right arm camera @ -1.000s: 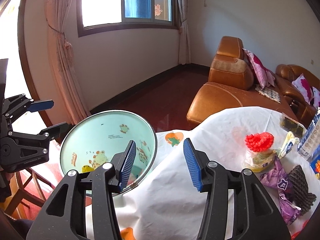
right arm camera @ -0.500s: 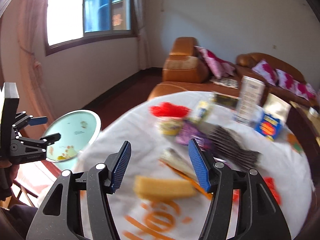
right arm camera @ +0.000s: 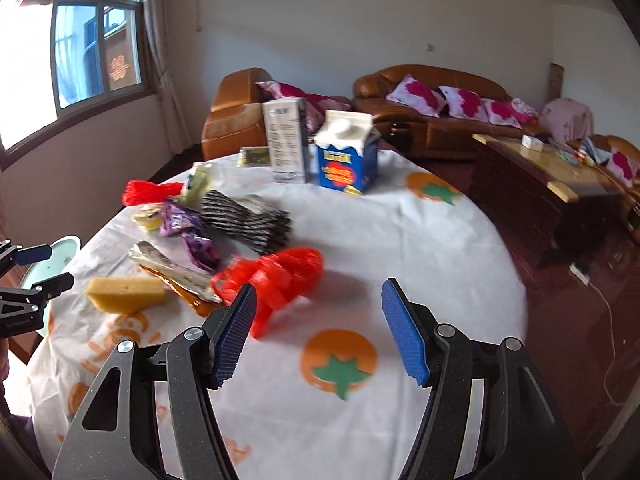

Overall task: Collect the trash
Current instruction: 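Move both open grippers from the bin back over the table, then grasp the yellow sponge with the left gripper while the right grasps the red plastic bag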

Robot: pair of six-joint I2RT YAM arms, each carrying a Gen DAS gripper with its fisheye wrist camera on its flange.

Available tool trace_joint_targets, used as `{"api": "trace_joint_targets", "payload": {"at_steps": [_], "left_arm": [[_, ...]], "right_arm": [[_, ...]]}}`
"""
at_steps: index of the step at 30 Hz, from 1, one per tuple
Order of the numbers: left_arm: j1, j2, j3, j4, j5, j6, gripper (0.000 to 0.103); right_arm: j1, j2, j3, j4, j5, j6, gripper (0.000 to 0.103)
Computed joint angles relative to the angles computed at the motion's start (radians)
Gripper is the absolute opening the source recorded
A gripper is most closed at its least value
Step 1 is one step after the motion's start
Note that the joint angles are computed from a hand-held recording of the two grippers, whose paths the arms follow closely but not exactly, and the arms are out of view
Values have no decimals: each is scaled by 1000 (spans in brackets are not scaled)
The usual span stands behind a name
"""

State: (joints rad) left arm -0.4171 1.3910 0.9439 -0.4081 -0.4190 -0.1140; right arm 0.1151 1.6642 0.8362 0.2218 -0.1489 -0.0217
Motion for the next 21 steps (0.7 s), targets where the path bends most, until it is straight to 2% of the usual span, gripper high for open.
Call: {"api": "trace_joint_targets", "payload": {"at_steps": [4,8,10,13,16,21], "left_arm": [[-35,99,59,0,-3,-89,68],[-41,166,69,11,-4,-127,68],[-40,176,64,20,8,-133,60],[-28,186,58,28,79,-141,48],[-31,184,48,48,127,-126,25],[-46,148,37,42,137,-81,18]], "right_arm": [[-41,-9,-38,27,-27,3,67],[-57,-7,-51,45,-52,11,68],[-58,-5,-50,50,-58,14,68],[-59,1,-47,50,-65,23,68],[-54,14,-38,46,-65,27,68],[-52,11,-38,50,-68,28,68]]}}
